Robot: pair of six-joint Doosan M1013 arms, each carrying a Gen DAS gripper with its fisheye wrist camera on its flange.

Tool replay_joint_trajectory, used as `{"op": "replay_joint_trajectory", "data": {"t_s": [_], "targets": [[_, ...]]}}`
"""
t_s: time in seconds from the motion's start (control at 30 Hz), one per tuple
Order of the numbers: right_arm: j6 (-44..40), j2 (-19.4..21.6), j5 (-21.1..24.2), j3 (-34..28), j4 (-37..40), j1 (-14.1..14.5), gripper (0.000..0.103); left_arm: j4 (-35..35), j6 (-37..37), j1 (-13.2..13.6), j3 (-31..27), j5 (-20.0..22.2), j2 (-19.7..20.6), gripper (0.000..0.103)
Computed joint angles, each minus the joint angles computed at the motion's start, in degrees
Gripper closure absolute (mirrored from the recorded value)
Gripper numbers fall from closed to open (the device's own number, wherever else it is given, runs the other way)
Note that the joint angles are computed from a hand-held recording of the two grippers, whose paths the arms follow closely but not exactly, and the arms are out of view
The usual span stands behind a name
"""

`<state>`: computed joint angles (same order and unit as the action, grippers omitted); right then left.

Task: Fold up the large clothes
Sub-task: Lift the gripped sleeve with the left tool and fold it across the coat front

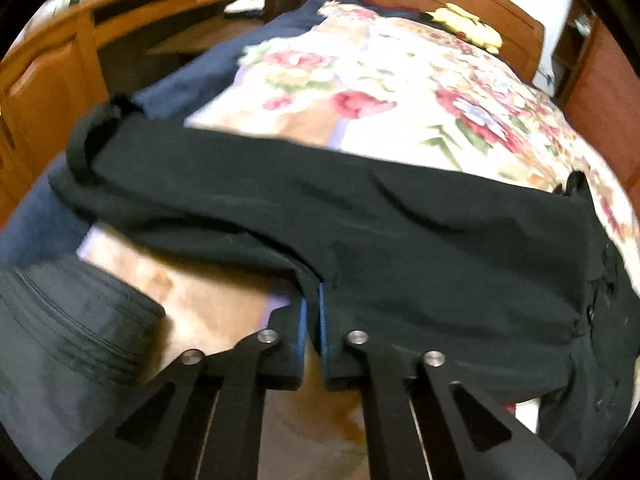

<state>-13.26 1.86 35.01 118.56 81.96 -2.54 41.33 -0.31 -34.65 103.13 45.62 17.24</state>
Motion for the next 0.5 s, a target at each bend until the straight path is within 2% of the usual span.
{"op": "replay_joint_trajectory", "data": {"t_s": [0.07, 0.17, 0.3, 0.5], "targets": [[0.26, 0.05, 0.14, -0.13, -0.22, -0.34, 0.001, 4.09, -0.25, -1.83, -1.51, 3.53, 0.09, 0.1], [0.93, 0.17, -0.92, -0.26, -0.63, -0.37, 0.001, 8.29, 0.79, -4.58, -3.71, 5.42, -0.23, 0.1], [2.28, -0.08, -1.0, -0.17, -1.26, -0.42, 0.001, 10.39, 6.12, -8.2, -7.85, 6.04, 0.11, 0.1], [1.37, -0.66, -0.8, 0.31, 0.6, -0.68, 0.001, 10.48, 12.15, -11.91, -11.96, 4.84, 1.28, 0.1]]}}
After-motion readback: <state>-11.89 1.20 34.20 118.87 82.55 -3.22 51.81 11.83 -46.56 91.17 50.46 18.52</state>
